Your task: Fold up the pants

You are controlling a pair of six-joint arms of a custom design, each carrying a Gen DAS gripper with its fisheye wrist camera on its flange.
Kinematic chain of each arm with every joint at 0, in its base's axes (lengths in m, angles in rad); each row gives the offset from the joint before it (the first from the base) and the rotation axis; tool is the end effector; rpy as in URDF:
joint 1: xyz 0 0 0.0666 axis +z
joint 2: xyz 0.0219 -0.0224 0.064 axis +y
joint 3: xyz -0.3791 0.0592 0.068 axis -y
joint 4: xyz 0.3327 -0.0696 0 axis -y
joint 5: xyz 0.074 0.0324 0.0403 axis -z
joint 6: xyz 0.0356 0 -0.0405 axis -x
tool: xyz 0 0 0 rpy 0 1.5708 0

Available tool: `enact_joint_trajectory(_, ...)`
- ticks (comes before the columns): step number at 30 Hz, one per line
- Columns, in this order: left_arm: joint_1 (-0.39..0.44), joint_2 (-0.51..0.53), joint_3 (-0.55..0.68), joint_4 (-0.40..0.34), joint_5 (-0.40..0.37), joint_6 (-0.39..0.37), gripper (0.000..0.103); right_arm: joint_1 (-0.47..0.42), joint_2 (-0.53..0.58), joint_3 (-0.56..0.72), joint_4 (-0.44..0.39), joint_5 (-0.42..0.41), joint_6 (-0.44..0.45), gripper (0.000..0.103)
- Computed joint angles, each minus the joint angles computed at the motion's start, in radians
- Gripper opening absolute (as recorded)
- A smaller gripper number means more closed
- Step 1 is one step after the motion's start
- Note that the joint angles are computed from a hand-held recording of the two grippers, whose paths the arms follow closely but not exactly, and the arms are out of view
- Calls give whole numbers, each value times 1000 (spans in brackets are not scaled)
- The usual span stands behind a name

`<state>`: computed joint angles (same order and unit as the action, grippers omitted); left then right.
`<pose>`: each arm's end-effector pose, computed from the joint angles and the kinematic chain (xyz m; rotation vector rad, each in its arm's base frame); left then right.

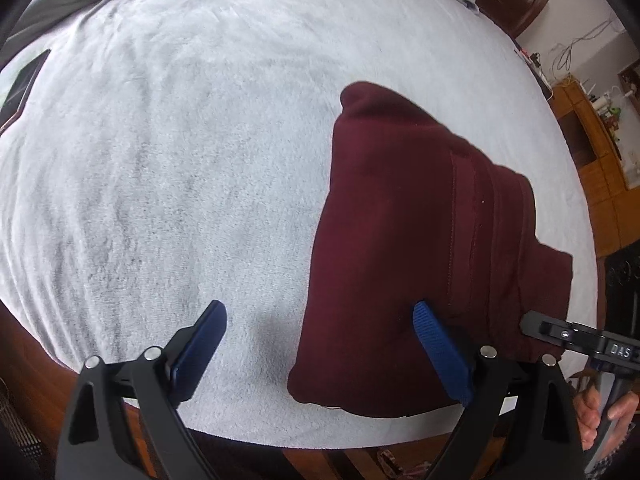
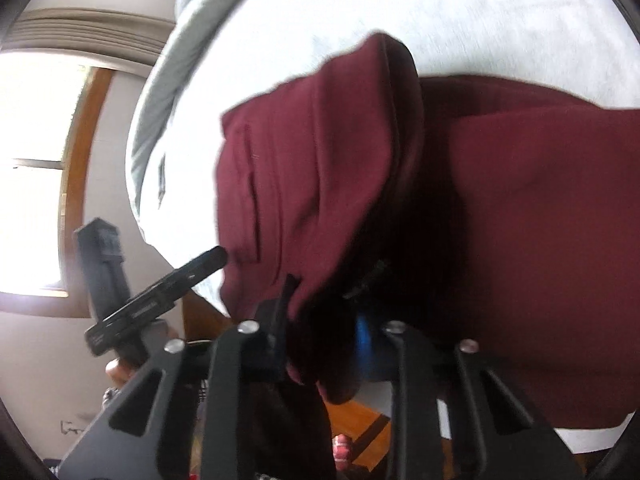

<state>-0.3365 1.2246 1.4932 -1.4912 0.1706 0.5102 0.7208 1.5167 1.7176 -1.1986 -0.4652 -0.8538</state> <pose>0.2952 -0.1101 0.4960 -0.2054 2.8557 -0.4300 0.3297 0.3104 0.4902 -0.0092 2.8714 1.0768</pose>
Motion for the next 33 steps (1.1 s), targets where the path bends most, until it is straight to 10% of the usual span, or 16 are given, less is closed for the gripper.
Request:
enact_joint_trajectory(15, -69, 20, 77, 5, 43, -5, 95, -93, -150, 112, -197, 133, 159, 20)
enact_joint_trajectory(29, -255, 103, 68, -28, -70, -11, 99, -203, -277, -214, -225, 144, 115, 21)
enact_joint_trajectory(33, -202, 82, 37, -21, 14, 26, 100, -194, -267, -189, -238, 147, 133, 39)
